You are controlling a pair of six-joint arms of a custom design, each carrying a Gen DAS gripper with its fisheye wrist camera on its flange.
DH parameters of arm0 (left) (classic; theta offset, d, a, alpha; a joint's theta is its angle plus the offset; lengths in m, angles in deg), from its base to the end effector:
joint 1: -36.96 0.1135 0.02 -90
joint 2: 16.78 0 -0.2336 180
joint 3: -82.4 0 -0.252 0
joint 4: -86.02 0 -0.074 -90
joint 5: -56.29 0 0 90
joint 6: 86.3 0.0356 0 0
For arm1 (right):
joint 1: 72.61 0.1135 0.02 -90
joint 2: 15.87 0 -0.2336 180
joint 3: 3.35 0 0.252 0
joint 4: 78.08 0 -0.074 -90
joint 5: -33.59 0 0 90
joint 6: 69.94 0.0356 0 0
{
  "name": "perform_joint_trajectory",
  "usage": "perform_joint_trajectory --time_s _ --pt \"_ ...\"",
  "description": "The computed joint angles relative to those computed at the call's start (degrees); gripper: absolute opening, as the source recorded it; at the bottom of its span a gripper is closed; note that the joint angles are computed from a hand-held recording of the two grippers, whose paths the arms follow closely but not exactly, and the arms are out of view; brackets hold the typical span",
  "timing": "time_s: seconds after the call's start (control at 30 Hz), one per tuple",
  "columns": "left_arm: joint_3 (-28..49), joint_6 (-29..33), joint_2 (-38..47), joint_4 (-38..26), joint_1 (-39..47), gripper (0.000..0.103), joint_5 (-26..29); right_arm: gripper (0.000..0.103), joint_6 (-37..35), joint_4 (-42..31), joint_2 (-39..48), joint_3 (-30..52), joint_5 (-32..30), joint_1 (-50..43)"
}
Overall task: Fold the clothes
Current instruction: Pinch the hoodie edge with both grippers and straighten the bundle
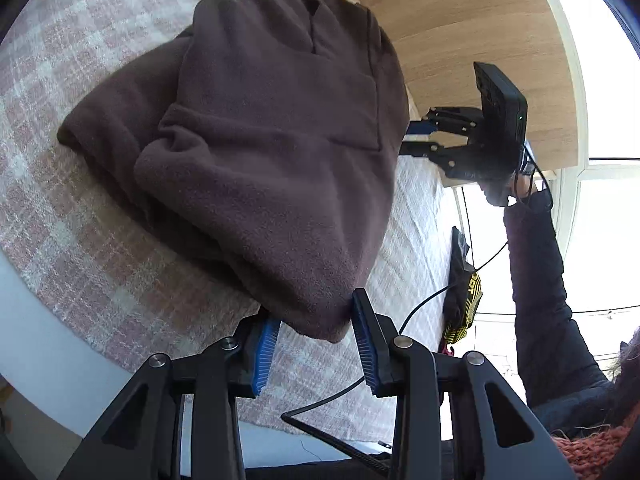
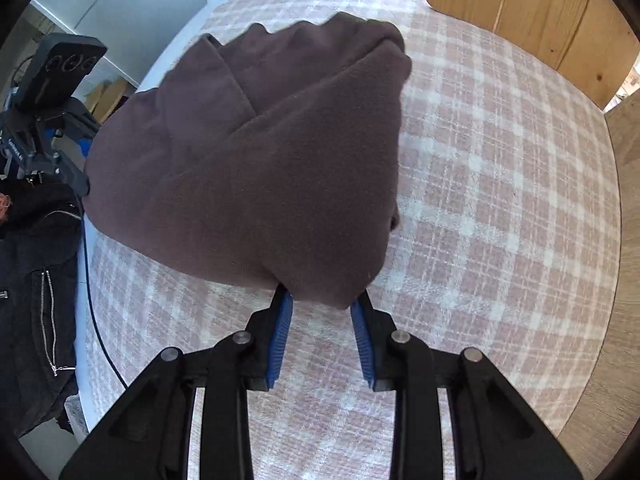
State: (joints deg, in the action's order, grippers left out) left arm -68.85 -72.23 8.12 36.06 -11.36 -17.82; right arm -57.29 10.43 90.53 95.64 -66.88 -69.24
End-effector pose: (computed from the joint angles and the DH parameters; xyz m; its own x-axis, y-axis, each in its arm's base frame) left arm 0.0822 -0.1070 0.1508 -0.9357 -0.3520 0.0229 -0.2595 0.6431 -0.7204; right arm 0.3181 0.0252 0.1974 -0.1870 -0.9722 -0.1413 -0.9688 0.1587 0.1903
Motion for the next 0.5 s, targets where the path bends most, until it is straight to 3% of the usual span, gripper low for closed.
perform_joint_trajectory --time_s 0.03,0.13,0.2,0.27,0.4,0.43,0.5 --pt "-0.44 -0.76 1.10 0.52 -1.43 0.032 0.58 0.030 0.79 -0.54 0.99 0.89 -0.21 -0.27" --pt "2.77 -0.76 -1.57 -6.12 -4.05 0.032 -0.74 0.039 2.31 -1.85 0.59 1.71 -0.75 -1.62" --pt "8.35 3.87 -0.94 -11.51 -2.50 0.032 -2.60 0.039 2.96 -1.11 -1.74 0.78 -1.29 -2.96" --pt "13.20 10.84 2.91 -11.99 0.96 0.034 -2.43 0.039 3.82 -0.33 -5.35 -0.88 -3.65 -4.67" --pt "14.04 22.19 20.57 1.72 2.69 0.036 1.87 0.041 3.98 -4.65 -11.38 -3.86 -11.14 -8.12" --pt "13.03 24.17 24.02 5.42 2.79 0.033 3.00 0.044 4.55 -4.75 -13.29 -5.56 -12.41 -8.68" --pt "8.23 25.97 24.40 10.28 4.94 0.018 6.30 0.044 7.54 -3.38 -16.95 -9.27 -14.72 -8.59"
